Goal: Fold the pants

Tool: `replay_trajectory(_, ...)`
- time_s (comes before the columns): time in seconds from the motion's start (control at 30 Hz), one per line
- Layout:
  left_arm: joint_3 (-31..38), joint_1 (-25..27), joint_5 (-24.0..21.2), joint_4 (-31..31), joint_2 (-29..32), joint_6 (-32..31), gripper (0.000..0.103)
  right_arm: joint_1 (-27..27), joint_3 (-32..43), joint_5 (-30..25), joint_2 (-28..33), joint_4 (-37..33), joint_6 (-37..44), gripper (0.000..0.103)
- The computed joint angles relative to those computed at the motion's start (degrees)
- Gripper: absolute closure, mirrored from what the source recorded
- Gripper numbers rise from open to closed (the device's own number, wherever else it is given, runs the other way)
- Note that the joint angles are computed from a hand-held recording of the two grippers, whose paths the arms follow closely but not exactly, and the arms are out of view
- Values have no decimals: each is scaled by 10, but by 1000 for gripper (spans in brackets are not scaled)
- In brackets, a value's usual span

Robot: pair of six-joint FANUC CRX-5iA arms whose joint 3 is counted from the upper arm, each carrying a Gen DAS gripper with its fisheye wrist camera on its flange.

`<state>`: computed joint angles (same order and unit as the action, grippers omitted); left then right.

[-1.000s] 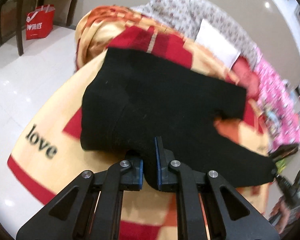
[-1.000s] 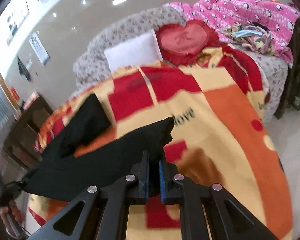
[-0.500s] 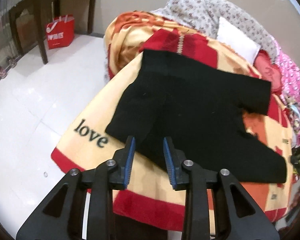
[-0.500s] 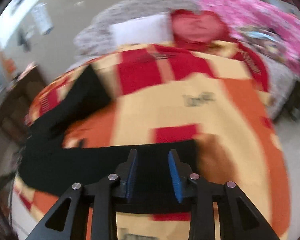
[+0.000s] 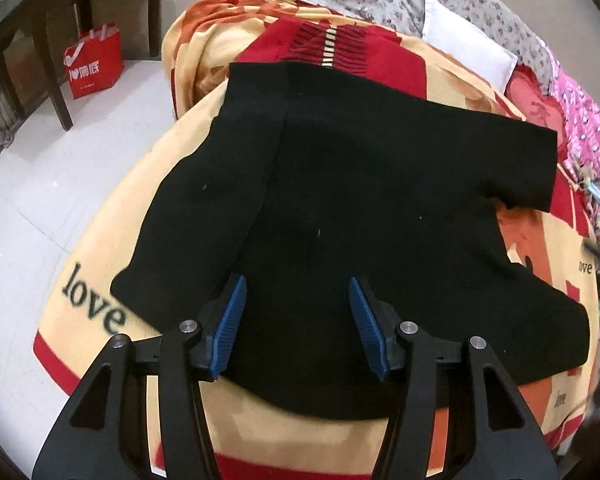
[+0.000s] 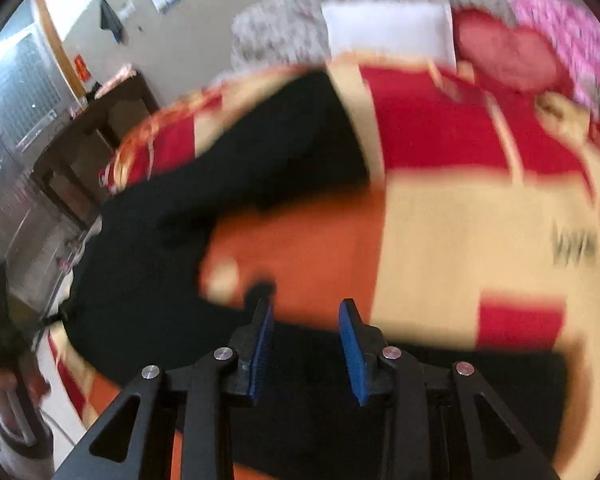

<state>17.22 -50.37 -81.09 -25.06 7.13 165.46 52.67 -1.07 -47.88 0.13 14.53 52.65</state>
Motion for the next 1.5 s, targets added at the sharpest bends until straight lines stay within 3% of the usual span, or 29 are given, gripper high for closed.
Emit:
replay_trajectory(0.13,-8,22,30,9,-10,-3,48,-27,96,19,79,42,22,57)
replay_trajectory(0.23,-9,40,42,17,-11,-4,41,-47,213,-34,169,33,77,55)
replay_trajectory(0.3,-12,52,54,29,-9,-4,39,-64,299,-82,227,-15,126,55)
replay_trajectory(0.33,-14,54,56,32,-9,-2,39,-74,318,-80,236,-57,150,57)
replay_trajectory(0.37,-15,56,60,36,-9,-2,39,-83,320,-69,233,-91,171,66)
replay_trajectory(0.43,-21,58,67,40,-12,1,39,-74,280,-25,205,-90,178,87)
replay_trajectory(0.5,-28,58,75,43,-17,7,39,-62,219,22,159,-83,194,92)
replay_trajectory(0.67,-35,40,65,15,-37,45,39,-28,98,49,39,-100,237,93)
replay_trajectory(0.77,-49,28,57,-2,-56,78,39,10,-17,64,-62,-69,217,93)
replay_trajectory(0.9,-60,15,42,-20,-73,110,39,34,-117,9,-158,-102,197,93)
replay_trajectory(1.0,-61,11,42,-25,-78,115,39,44,-152,-16,-180,-104,182,94)
replay_trajectory(1.1,-52,7,42,-29,-73,105,39,62,-187,-3,-196,4,65,92)
replay_trajectory(1.13,-47,6,44,-29,-69,95,39,60,-192,12,-202,26,32,90)
replay_trajectory(1.17,-45,7,45,-28,-66,89,39,53,-187,31,-203,29,17,80)
replay_trajectory(1.2,-43,9,44,-24,-61,82,39,46,-176,55,-201,23,13,63)
replay_trajectory(1.27,-44,20,55,-8,-55,68,39,40,-127,91,-168,-10,48,52)
replay_trajectory(1.4,-31,38,62,1,-39,44,39,30,19,85,-46,-111,125,52)
replay_trajectory(1.5,-25,49,68,4,-33,23,39,22,165,5,75,-171,185,52)
